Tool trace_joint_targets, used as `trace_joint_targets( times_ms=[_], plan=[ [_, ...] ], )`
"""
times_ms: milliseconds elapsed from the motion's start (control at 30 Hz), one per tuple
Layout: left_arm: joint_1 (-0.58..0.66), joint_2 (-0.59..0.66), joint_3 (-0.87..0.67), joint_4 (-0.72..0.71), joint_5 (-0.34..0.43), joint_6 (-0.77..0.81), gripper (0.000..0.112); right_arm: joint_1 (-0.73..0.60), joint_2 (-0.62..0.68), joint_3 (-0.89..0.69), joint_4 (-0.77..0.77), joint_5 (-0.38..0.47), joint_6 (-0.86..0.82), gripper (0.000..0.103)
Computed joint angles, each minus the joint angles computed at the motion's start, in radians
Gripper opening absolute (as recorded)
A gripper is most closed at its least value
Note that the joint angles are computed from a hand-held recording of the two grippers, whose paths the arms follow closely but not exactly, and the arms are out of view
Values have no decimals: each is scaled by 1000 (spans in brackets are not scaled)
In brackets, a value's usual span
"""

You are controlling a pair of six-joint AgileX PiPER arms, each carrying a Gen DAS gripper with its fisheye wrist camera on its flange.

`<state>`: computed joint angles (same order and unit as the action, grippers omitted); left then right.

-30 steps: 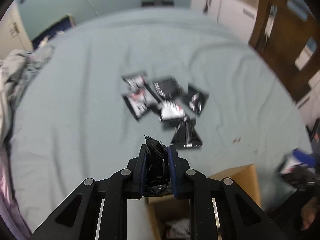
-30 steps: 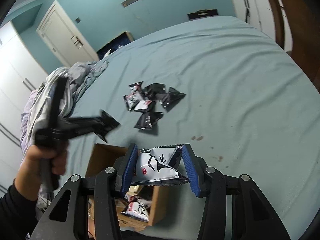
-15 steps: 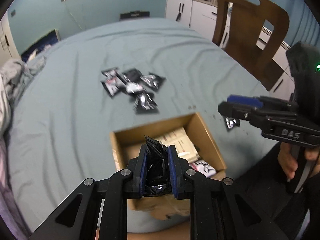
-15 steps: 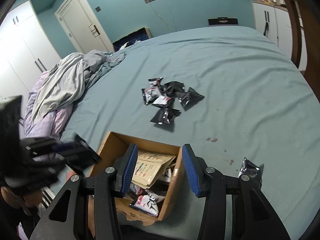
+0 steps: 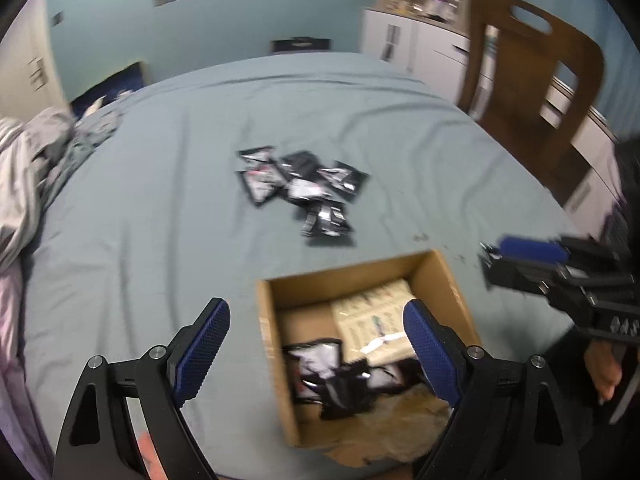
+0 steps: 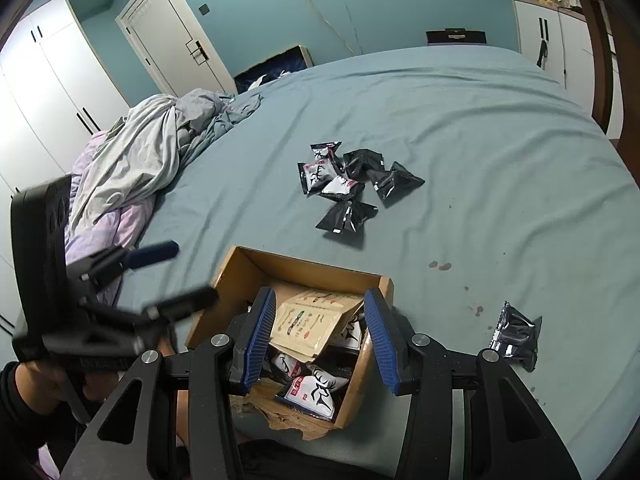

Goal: Organize snacks
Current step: 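Open both grippers over the box to drop the held packets, then grasp a black packet lying on the sheet with the right gripper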

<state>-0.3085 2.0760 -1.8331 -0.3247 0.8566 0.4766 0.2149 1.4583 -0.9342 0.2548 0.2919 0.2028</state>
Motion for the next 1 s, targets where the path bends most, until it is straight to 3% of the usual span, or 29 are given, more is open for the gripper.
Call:
trace_joint_targets(
  times_ms=[200,333,400,467,600,767,900,933,1000],
  plan=[
    [16,17,-22,144,-76,-182,90,12,10,-19,76,6,-91,45],
    [26,31,-39,194,-104,-244,90,14,67,-85,270,91,-267,45],
    [33,38,-52,194,-101,-260,90,40,122,-151,201,159,-167,48],
    [38,45,-63,184,-93,-263,90,57,164,-200,155,210,-93,61],
    [41,55,-74,197,-73,-273,90,69,138,-204,2,177,48,73],
    [43,65,-93,200,-60,-290,90,-29,81,-243,-274,289,313,74],
    [47,68,-101,190,-48,-288,90,-97,61,-225,-612,402,587,74],
    [47,68,-102,189,-46,-286,90,-126,90,-234,-621,449,622,74],
    [46,73,-111,187,-38,-287,90,-178,143,-232,-518,422,607,74]
  ],
)
